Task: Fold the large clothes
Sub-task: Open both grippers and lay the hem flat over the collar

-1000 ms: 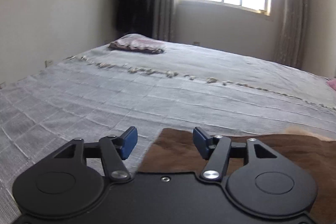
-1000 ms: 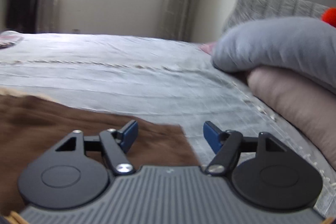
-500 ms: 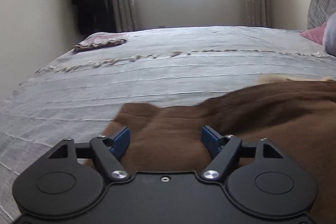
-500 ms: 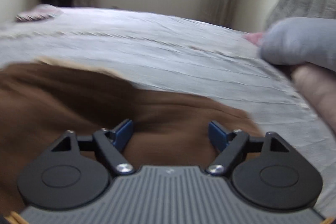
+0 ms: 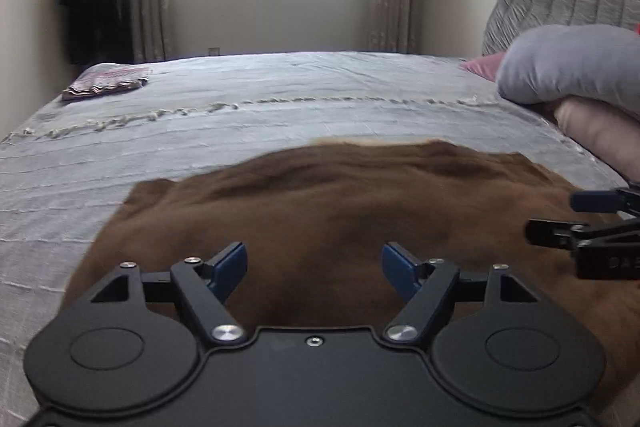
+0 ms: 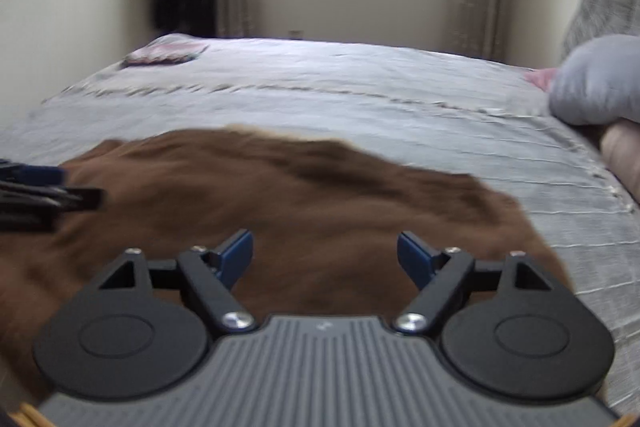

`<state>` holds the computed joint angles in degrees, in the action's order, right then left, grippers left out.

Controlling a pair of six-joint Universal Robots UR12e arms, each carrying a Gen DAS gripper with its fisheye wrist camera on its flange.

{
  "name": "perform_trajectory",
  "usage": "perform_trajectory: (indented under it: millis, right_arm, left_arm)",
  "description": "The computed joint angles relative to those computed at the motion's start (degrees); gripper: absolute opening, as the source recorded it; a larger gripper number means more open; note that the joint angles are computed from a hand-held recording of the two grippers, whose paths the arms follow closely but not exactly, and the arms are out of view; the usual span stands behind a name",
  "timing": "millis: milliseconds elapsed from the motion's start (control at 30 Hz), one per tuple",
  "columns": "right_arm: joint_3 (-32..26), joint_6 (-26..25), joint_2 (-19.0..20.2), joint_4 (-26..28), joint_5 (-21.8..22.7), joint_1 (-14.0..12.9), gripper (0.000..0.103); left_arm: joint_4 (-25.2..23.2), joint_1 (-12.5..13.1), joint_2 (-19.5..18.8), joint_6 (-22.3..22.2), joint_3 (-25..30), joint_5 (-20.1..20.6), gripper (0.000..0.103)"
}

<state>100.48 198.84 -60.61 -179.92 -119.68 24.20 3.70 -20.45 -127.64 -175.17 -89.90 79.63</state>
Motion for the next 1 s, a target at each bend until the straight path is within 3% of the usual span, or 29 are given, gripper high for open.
perform_trajectory:
  millis: [100,167,200,233,300,400,467,533,667,800,900,1000]
  right_arm:
    - [0.87,1.93,-0.40,4.57,-0.28,0.81,0.079]
    - [3.70,2.42,-1.28,6.21,-2.66,0.42,0.079]
    - [5.98,3.20,-1.97,3.93,-3.01,0.03,0.079]
    - [8.58,6.38,-3.88,4.02,-2.55,-0.65,0.079]
    - [11.78,13.12,-6.47,8.93,-7.20,-1.10,0.078]
    - [14.90,15.88,-9.76,16.02,-12.56,-1.18,0.079]
    - [17.20,20.37,-12.60,15.56,-11.62,-1.45,0.079]
    - [18.95,21.73,-14.63,13.01,-10.76,-1.18,0.079]
    - [19.83,18.58,-16.01,11.63,-9.89,0.35,0.085]
    - [19.28,14.20,-15.27,10.88,-9.46,1.69,0.088]
    - [18.68,12.65,-14.28,10.30,-8.83,2.30,0.089]
    - [17.74,11.49,-13.14,10.42,-8.40,2.71,0.089]
  left_arm:
    - [-2.53,0.10,0.50,-0.60,-2.22,1.12,0.074]
    - [0.62,1.25,0.47,-0.73,-4.59,2.13,0.077]
    - [2.50,1.87,1.05,0.15,-6.44,3.67,0.077]
    - [3.32,2.55,1.63,0.97,-7.88,5.08,0.078]
    - [4.21,4.76,3.01,2.44,-10.50,4.30,0.079]
    - [4.26,5.98,5.42,4.29,-13.09,10.37,0.079]
    - [1.78,7.80,7.75,-0.96,-14.45,7.71,0.079]
    - [-0.54,8.90,9.80,-4.65,-15.46,6.03,0.082]
    - [-5.53,10.74,12.53,-11.41,-17.01,-0.47,0.096]
    - [-9.71,12.76,12.75,-23.99,-17.76,-10.76,0.097]
    - [-8.91,13.67,11.00,-35.15,-17.95,-17.50,0.097]
    - [-4.02,12.59,9.21,-41.03,-17.93,-16.35,0.095]
